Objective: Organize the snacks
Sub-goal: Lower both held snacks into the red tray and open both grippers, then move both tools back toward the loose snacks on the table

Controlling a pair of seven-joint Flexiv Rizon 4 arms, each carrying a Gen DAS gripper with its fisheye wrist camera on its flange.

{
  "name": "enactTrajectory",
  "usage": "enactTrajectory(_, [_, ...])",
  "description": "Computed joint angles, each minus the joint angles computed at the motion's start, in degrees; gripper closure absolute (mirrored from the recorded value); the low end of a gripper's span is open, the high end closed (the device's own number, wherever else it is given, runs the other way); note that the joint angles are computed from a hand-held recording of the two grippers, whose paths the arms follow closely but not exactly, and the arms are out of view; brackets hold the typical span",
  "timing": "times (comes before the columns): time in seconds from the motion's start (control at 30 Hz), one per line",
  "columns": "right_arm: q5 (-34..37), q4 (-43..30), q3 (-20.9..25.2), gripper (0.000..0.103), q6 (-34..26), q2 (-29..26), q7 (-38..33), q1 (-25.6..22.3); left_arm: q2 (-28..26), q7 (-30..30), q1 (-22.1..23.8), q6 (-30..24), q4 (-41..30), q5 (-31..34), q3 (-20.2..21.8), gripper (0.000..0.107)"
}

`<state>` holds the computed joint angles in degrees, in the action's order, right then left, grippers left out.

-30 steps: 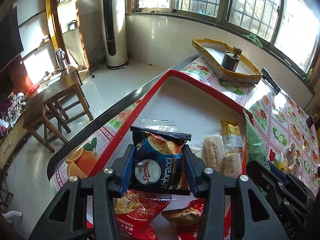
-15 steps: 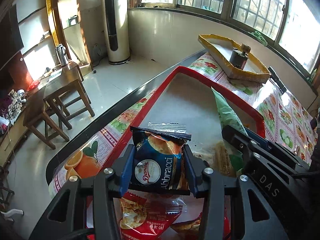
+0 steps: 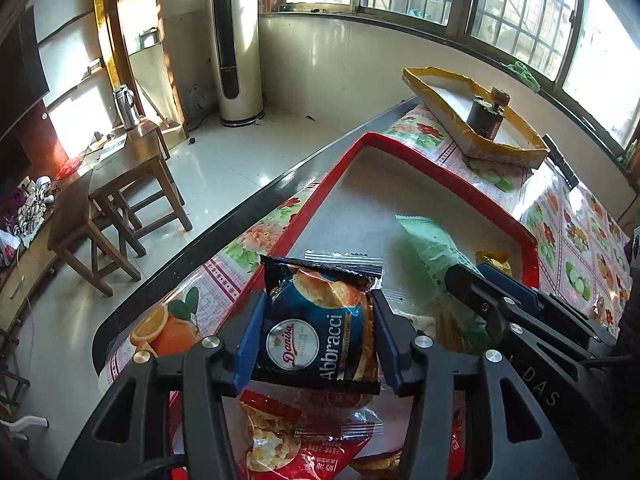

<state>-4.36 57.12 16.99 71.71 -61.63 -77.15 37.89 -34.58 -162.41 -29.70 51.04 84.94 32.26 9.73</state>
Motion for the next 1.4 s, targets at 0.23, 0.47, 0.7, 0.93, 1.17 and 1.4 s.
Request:
enactTrajectory(0.23, [1.2, 2.37, 1.33, 0.065, 1.46, 1.25, -0.57, -1.31, 0.72, 0.34, 0.44, 0.43, 0.85, -1.08, -0.49, 0.05])
enactTrajectory(0.47, [2.25, 9.14, 1.98, 0.062, 6.76, 5.09, 0.03, -2.87, 1.75, -1.33, -0.62, 0.39, 0.72, 0.16, -0.33, 0.037])
enactTrajectory(0.7, [1.26, 20.62, 0.38, 0.055, 15.27, 11.02, 4.59, -4.65, 1.72, -0.97, -1.47, 0.47, -0.65, 1.06, -1.22, 0.036])
enactTrajectory(0.93, [0.56, 32.94, -4.6, 0.055, 23.13, 17.13, 11.61, -4.93, -0.07, 2.09, -2.62, 0.45, -3.6, 0.11, -2.57, 0.036])
enactTrajectory(1.17, [2.23, 46.58, -14.08, 0.052, 30.8, 23.07, 19.26, -1.13, -2.95, 7.35, -4.08, 0.72, -7.28, -2.94, -3.89, 0.036])
enactTrajectory(1.4, [4.38, 55.32, -20.57, 0.051, 34.23, 26.31, 24.22, 1.25, -6.35, 13.37, -5.7, 0.67, -11.94, -6.58, -4.76, 0.036])
